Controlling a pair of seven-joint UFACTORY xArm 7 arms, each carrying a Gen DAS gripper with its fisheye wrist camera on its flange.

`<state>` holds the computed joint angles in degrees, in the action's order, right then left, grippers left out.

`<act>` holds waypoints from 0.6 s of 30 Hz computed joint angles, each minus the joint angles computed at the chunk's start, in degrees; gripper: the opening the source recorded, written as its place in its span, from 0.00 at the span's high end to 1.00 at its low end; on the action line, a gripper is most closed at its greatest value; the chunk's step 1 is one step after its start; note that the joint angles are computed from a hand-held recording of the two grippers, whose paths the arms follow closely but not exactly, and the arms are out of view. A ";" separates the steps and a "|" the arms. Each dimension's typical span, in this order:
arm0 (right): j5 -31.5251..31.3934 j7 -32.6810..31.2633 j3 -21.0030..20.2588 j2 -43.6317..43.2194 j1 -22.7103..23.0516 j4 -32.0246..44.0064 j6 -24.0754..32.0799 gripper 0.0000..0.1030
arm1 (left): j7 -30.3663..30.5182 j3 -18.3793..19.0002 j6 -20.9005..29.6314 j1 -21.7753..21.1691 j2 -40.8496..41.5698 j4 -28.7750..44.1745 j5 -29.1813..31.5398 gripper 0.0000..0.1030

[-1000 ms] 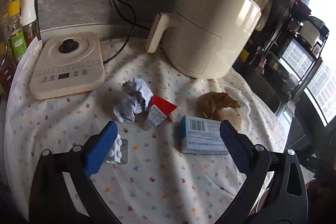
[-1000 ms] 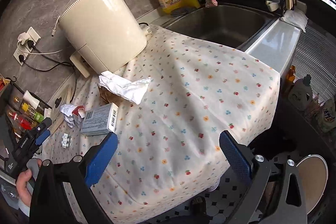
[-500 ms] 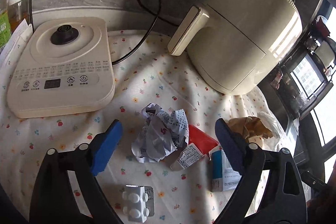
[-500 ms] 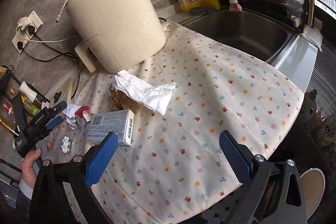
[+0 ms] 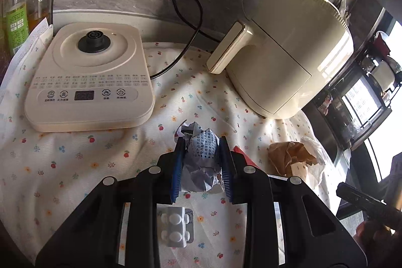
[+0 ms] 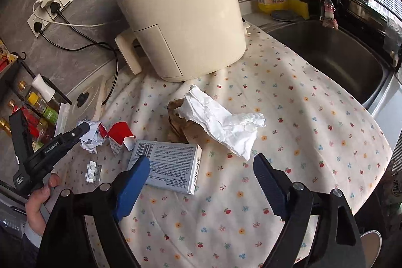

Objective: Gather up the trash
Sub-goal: 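Grasp the crumpled white paper with the left tool while the right tool grasps the white tissue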

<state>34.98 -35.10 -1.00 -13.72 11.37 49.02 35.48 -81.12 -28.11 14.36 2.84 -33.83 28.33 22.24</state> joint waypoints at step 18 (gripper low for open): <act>-1.14 -1.19 1.10 5.29 -3.72 5.17 2.48 0.99 | -3.03 -2.05 6.02 -1.32 -7.55 -1.05 -1.28 0.73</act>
